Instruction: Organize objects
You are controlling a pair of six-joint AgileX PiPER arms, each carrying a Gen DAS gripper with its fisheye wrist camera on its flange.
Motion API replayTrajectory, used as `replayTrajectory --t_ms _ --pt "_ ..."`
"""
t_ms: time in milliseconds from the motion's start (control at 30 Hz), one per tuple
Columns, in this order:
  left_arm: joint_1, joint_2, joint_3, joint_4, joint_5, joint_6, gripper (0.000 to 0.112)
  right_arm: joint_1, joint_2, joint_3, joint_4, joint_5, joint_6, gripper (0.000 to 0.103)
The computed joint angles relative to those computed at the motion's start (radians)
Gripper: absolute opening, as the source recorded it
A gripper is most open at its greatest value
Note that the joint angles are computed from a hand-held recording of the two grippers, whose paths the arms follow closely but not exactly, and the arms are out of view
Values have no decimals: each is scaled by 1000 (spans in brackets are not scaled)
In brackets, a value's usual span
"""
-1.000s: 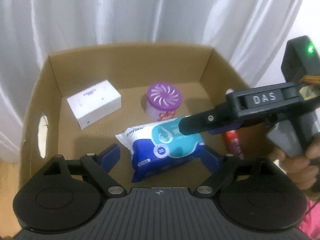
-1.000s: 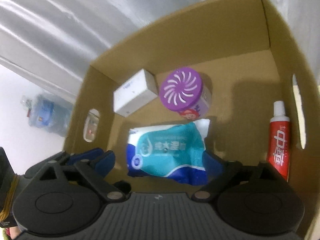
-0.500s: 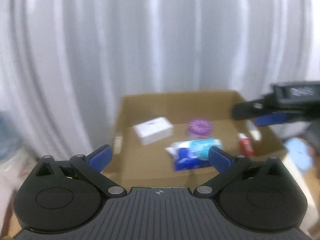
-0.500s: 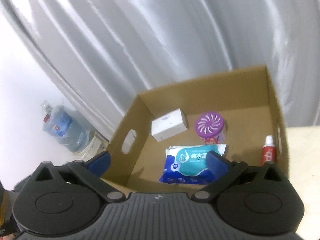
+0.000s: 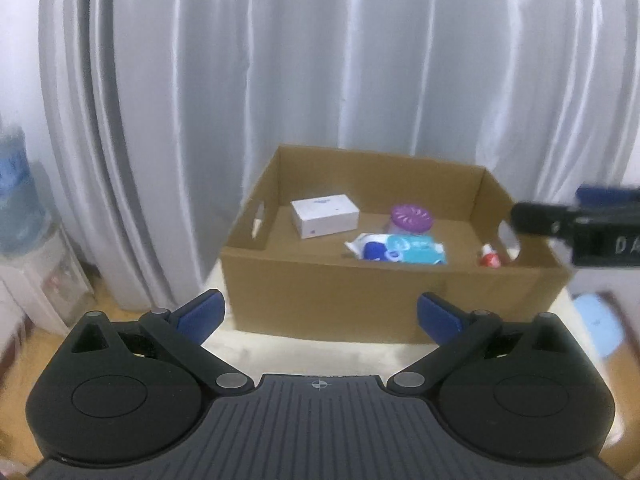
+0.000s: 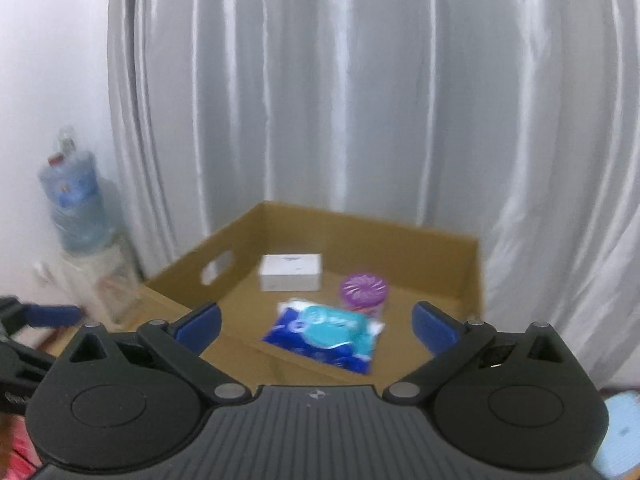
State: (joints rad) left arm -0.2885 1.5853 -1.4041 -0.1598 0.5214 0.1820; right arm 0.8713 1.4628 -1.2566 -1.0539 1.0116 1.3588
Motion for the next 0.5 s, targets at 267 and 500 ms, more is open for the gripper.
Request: replayTrajectory --t_ms 267,500 --pt "-56 -21 30 272 -37 -195 103 74 -1 6 -61 106 34 103" --pt "-54 -32 39 338 -26 -252 103 -10 -92 101 27 -107 102 103"
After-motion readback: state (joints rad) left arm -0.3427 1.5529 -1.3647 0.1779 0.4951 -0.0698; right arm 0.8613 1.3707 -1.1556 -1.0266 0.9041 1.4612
